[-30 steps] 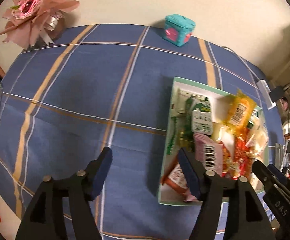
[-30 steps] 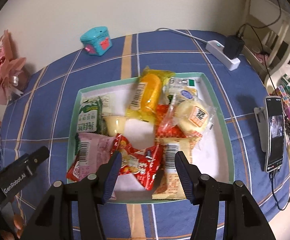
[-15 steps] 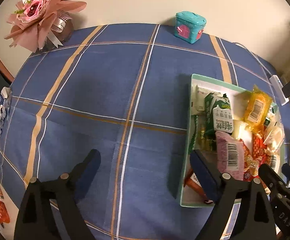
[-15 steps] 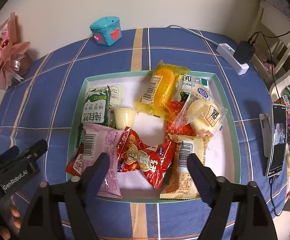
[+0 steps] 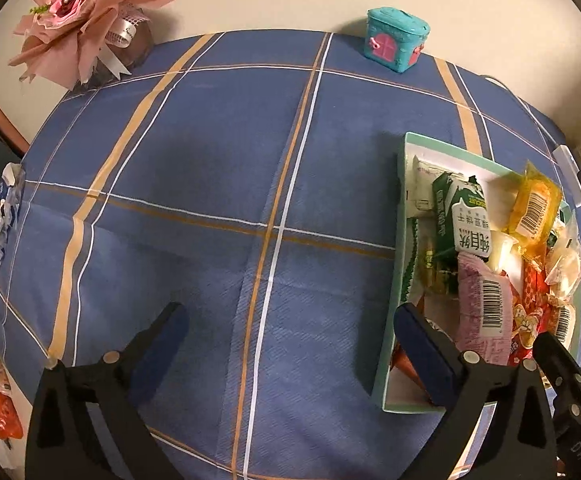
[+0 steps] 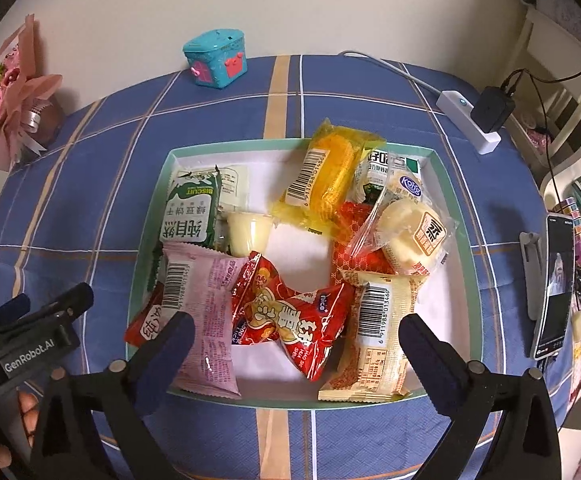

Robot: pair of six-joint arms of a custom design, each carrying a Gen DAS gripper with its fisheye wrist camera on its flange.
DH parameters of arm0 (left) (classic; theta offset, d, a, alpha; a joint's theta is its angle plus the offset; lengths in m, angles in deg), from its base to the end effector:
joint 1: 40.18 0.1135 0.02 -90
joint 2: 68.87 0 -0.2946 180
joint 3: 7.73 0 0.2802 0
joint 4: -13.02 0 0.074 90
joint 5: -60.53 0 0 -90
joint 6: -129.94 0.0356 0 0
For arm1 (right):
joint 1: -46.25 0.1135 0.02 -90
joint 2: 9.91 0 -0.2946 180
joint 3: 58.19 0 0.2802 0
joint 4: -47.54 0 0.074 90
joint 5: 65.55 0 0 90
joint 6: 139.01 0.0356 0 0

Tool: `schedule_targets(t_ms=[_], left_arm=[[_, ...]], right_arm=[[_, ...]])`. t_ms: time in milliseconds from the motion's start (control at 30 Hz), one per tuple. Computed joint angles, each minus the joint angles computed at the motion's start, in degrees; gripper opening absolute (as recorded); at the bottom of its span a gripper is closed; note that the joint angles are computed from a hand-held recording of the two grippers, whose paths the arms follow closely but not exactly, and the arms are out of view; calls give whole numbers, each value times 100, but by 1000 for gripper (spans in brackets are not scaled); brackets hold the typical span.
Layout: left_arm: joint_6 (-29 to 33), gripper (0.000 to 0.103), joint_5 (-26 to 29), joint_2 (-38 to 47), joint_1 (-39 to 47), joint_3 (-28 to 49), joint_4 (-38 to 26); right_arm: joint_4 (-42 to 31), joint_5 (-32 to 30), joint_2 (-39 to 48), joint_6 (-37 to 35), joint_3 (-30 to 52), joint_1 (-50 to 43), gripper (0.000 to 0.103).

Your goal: Organize snacks

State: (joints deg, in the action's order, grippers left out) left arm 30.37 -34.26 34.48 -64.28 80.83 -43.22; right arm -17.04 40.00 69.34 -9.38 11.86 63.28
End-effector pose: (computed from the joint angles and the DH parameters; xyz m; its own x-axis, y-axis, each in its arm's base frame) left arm 0.3614 -0.1584 0.2251 -0.9148 0.2277 -0.3337 0.2333 0.9721 0.0238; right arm 0.2628 0.0705 0.2541 -0.8414 0.3849 -0.3793 0.4234 0.9057 -0.0201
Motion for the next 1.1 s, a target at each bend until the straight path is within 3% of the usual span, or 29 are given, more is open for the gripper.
schedule_targets(t_ms=[500, 1100], left_arm=[[173, 102, -480, -594, 4, -642, 137], [19, 102, -268, -1735, 186, -1573, 59]], right_arm=[[-175, 103, -309, 493, -198, 449, 103], [-627, 508, -1180, 1807, -836, 1749, 103]])
